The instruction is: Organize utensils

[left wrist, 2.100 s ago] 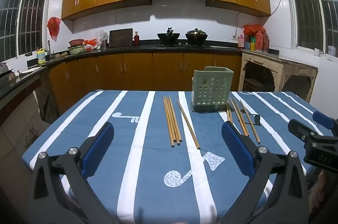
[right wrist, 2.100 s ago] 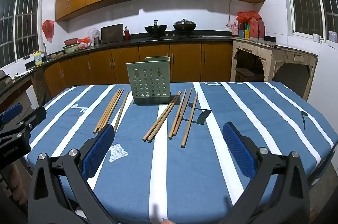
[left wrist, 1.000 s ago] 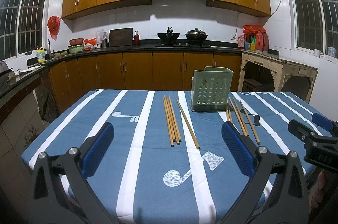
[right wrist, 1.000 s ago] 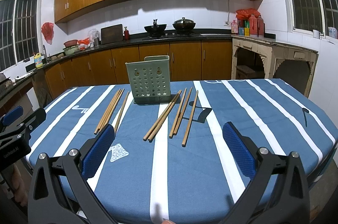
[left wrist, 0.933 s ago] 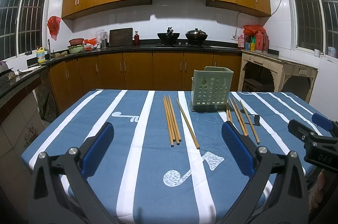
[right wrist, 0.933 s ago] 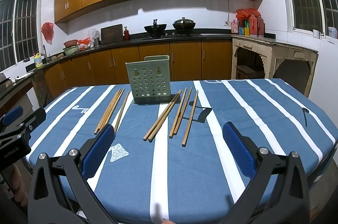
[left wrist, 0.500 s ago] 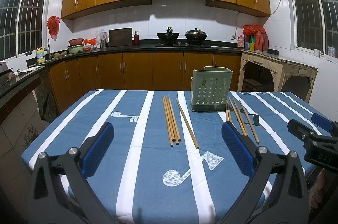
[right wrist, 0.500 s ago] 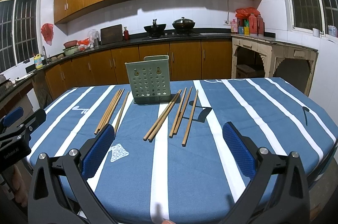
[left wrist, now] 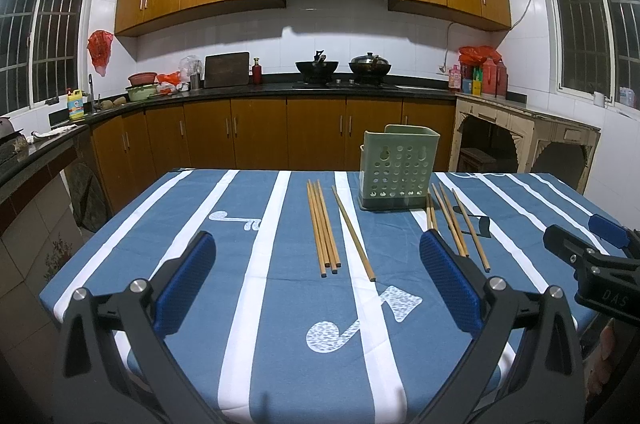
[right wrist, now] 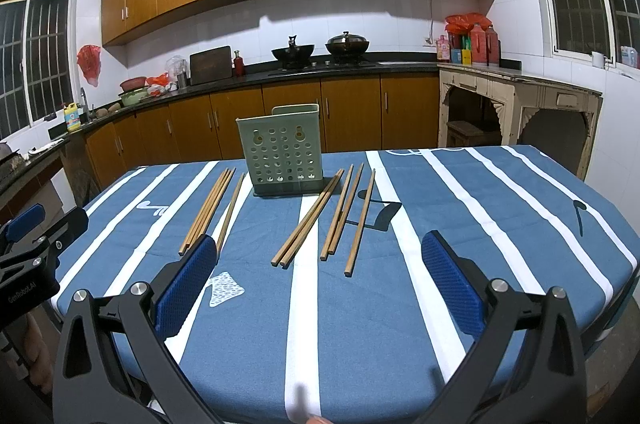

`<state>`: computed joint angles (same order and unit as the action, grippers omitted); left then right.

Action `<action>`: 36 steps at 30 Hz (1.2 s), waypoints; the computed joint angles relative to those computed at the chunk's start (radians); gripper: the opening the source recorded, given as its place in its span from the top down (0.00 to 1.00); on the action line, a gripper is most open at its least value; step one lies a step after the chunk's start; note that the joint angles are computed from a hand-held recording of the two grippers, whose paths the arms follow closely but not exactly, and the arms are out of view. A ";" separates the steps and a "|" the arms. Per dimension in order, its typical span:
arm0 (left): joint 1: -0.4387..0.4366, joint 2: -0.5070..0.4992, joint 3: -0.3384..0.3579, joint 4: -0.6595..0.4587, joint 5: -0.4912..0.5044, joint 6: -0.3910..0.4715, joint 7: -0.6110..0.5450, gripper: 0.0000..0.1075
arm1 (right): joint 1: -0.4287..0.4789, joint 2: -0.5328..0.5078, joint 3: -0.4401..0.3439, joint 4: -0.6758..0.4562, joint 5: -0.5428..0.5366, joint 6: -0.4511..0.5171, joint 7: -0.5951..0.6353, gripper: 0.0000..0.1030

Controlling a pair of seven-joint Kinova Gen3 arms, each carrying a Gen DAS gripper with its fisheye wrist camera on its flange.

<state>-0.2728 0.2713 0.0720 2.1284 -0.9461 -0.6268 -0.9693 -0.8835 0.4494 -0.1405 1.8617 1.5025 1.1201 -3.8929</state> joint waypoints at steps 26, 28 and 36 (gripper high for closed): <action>0.000 -0.002 -0.001 -0.001 -0.007 0.004 0.007 0.08 | 0.005 0.001 0.000 0.001 0.003 -0.007 -0.008 0.02; 0.000 -0.001 -0.001 -0.001 -0.006 0.003 0.006 0.08 | 0.003 -0.002 -0.001 0.003 0.002 -0.006 -0.008 0.02; 0.034 0.014 0.000 -0.015 0.038 0.052 -0.017 0.08 | 0.021 0.002 0.003 0.005 -0.002 -0.037 -0.014 0.02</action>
<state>-0.2391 0.2855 0.0717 2.1129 -0.9078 -0.5752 -0.9859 -0.8624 0.4517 -0.1379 1.8665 1.5004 1.0829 -3.9069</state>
